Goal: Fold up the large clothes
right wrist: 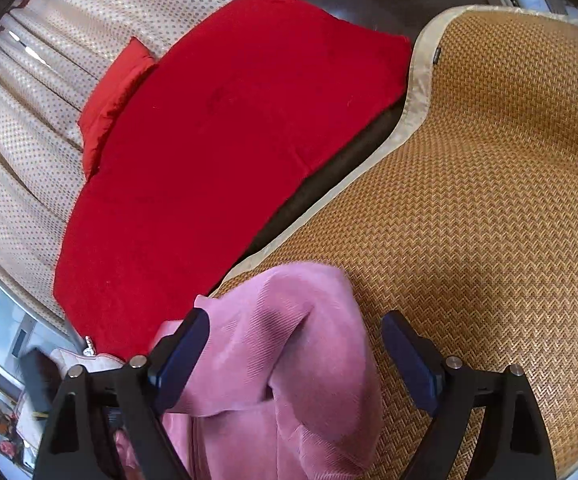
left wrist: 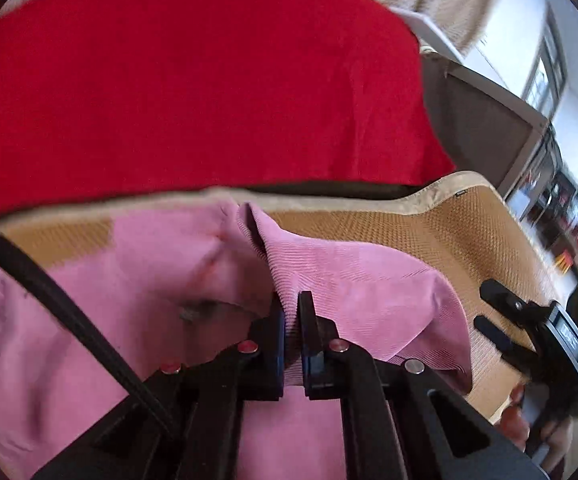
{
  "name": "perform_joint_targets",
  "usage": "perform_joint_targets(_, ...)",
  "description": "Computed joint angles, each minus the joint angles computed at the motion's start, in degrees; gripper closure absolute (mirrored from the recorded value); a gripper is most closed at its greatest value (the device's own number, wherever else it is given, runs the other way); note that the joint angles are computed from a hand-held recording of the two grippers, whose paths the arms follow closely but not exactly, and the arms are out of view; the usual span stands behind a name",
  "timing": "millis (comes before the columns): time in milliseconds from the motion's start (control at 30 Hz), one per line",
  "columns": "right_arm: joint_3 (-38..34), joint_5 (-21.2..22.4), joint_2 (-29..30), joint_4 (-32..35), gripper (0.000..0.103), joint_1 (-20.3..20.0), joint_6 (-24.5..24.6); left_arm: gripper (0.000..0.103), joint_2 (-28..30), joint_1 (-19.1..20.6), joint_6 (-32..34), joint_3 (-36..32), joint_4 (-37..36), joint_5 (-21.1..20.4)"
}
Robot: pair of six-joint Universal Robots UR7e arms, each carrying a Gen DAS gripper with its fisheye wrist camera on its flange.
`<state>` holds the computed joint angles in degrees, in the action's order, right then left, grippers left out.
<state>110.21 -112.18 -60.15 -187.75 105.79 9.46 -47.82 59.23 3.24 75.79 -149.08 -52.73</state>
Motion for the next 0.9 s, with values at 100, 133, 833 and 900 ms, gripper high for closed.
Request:
perform_joint_targets(100,0.3,-0.1,0.1,-1.2,0.013,0.4,-0.5,0.097,-3.3,-1.0,5.8,1.4,0.4,5.1)
perform_joint_targets(133,0.5,0.2,0.1,-1.5,0.013,0.5,-0.4,0.097,-4.5,-1.2,7.8,2.1,0.4,7.3)
perform_joint_targets(833,-8.2,8.7,11.8,14.8,0.022,4.9,-11.5,0.031,-21.0,6.5,-15.4,9.3,16.8,24.2)
perform_joint_targets(900,-9.9,6.1,13.3,18.9,0.027,5.1,-10.6,0.031,-21.2,7.7,-18.6,9.1,17.6,22.7)
